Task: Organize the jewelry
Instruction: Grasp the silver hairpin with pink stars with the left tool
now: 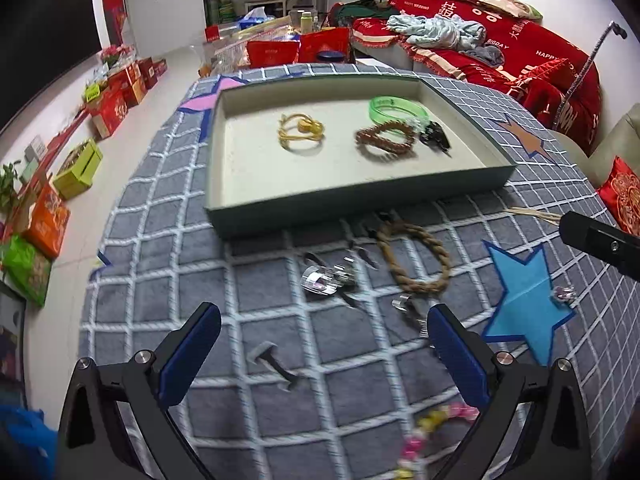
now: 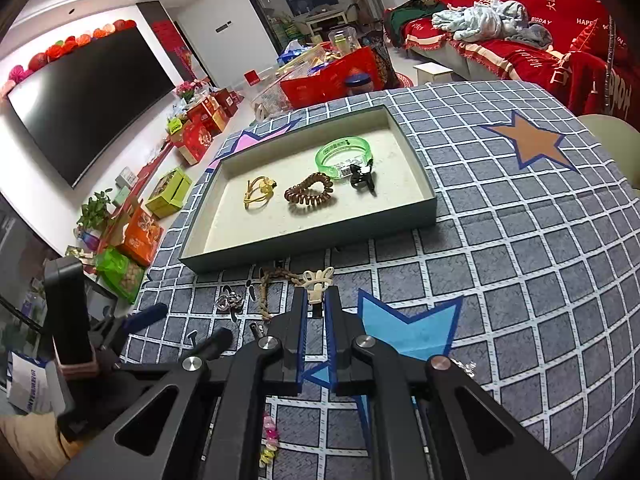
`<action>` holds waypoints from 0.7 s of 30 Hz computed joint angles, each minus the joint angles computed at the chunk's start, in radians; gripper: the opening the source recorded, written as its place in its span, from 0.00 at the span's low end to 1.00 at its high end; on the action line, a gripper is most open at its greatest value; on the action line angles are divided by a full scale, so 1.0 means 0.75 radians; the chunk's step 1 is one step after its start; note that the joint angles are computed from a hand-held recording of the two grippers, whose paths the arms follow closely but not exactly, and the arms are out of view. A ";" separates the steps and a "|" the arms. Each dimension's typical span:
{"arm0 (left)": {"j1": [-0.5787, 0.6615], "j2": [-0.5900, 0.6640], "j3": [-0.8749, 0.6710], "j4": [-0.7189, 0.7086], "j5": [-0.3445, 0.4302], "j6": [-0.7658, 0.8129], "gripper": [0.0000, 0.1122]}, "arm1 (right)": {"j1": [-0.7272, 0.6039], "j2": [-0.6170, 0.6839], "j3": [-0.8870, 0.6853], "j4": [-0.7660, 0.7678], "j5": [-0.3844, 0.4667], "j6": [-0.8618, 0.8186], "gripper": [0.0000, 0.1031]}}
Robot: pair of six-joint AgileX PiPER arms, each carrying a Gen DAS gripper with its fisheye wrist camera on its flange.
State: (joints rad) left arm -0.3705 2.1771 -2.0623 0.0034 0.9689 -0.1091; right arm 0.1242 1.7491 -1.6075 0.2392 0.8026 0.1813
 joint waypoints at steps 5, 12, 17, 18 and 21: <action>-0.074 0.067 -0.076 0.036 0.057 -0.129 0.92 | -0.024 -0.056 0.067 0.010 -0.017 -0.010 0.09; -0.144 0.179 -0.259 0.151 0.211 -0.280 0.83 | -0.058 -0.130 0.168 0.053 -0.048 -0.054 0.09; -0.182 0.138 -0.178 0.188 0.128 -0.286 0.46 | -0.066 -0.151 0.209 0.076 -0.059 -0.067 0.09; -0.186 0.128 -0.161 0.185 0.115 -0.267 0.35 | -0.067 -0.153 0.215 0.077 -0.062 -0.067 0.09; -0.170 0.072 -0.065 0.114 0.050 -0.196 0.35 | -0.069 -0.159 0.225 0.080 -0.066 -0.065 0.09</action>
State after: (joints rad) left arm -0.4978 2.2311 -2.1109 0.0886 1.0062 -0.2563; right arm 0.0726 1.6297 -1.4389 0.2989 0.7528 0.1323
